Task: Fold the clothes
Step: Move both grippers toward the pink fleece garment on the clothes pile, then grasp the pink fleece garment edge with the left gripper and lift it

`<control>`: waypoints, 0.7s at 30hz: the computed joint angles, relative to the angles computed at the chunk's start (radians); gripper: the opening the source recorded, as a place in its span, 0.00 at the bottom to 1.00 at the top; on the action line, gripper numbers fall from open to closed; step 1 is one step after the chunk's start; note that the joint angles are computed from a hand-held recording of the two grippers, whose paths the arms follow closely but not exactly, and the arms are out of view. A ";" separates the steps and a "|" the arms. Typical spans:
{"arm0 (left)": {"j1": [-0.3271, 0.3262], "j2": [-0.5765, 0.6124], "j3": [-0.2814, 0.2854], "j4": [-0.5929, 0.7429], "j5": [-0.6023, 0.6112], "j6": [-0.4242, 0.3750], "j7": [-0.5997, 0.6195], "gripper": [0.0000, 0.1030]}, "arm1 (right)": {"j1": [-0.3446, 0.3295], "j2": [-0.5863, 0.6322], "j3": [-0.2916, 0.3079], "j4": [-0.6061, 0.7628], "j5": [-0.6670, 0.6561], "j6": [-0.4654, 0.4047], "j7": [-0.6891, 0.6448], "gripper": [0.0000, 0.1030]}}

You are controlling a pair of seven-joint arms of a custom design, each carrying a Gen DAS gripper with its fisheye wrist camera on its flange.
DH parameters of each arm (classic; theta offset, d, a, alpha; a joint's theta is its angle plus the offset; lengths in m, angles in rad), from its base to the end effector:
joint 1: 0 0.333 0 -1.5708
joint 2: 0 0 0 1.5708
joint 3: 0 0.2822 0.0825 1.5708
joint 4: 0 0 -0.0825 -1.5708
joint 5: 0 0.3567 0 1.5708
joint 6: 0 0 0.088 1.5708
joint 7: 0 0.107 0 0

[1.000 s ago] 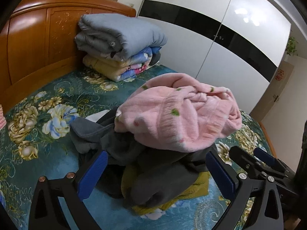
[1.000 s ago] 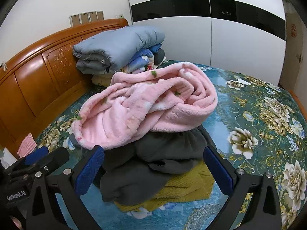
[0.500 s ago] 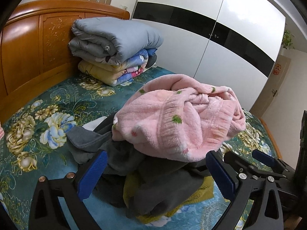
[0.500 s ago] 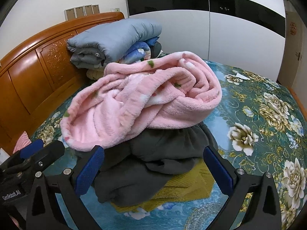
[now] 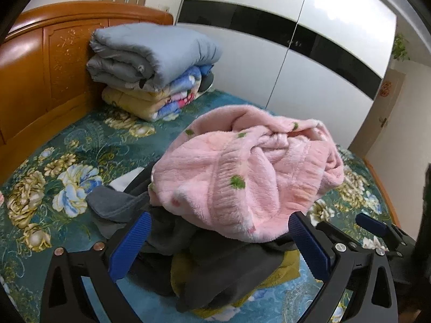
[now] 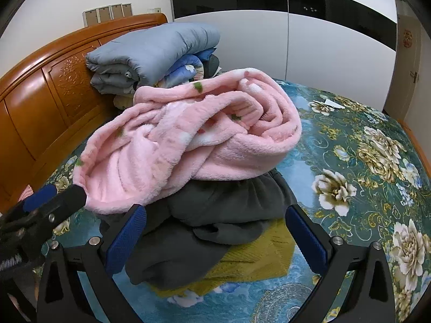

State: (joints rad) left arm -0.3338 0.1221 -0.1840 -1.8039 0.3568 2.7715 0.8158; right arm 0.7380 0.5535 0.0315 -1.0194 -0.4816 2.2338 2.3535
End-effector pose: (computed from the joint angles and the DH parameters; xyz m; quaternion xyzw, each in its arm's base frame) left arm 0.5309 -0.3134 0.5502 -0.6323 0.6494 -0.3841 0.1758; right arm 0.5252 0.4789 0.5843 -0.6986 0.6039 -0.2215 0.3133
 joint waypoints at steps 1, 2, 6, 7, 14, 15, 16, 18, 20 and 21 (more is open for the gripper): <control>-0.003 0.006 0.000 0.012 0.004 -0.018 -0.002 1.00 | -0.001 -0.005 0.000 -0.008 0.001 0.002 0.000 1.00; -0.007 0.011 0.000 0.024 0.013 -0.035 -0.006 1.00 | -0.002 -0.010 0.001 -0.016 0.001 0.004 -0.001 1.00; -0.030 0.031 0.011 0.068 0.097 -0.091 -0.049 1.00 | -0.009 -0.052 0.006 -0.083 -0.007 0.028 0.007 1.00; -0.032 0.038 0.010 0.082 0.096 -0.108 -0.052 1.00 | -0.013 -0.066 0.008 -0.105 -0.010 0.037 0.012 1.00; -0.045 0.098 0.014 0.193 0.048 -0.265 -0.103 1.00 | -0.066 -0.214 0.040 -0.334 -0.012 0.109 0.062 1.00; -0.045 0.100 0.016 0.195 0.042 -0.266 -0.113 1.00 | -0.078 -0.240 0.048 -0.375 -0.008 0.122 0.067 1.00; -0.049 0.104 0.018 0.202 0.045 -0.275 -0.123 1.00 | -0.089 -0.265 0.056 -0.416 -0.006 0.133 0.069 1.00; -0.053 0.111 0.019 0.221 0.041 -0.300 -0.129 1.00 | -0.107 -0.307 0.069 -0.481 -0.005 0.139 0.083 1.00; -0.054 0.115 0.019 0.235 0.032 -0.318 -0.135 0.90 | -0.128 -0.350 0.082 -0.549 0.007 0.154 0.095 1.00; -0.055 0.117 0.018 0.242 0.027 -0.326 -0.138 0.79 | -0.138 -0.370 0.089 -0.581 0.015 0.162 0.099 1.00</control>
State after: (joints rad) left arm -0.3887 0.2387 -0.1656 -1.5617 0.3838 2.4450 0.6778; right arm 0.5996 0.1838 0.1202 -1.6004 -0.4664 2.3963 2.4521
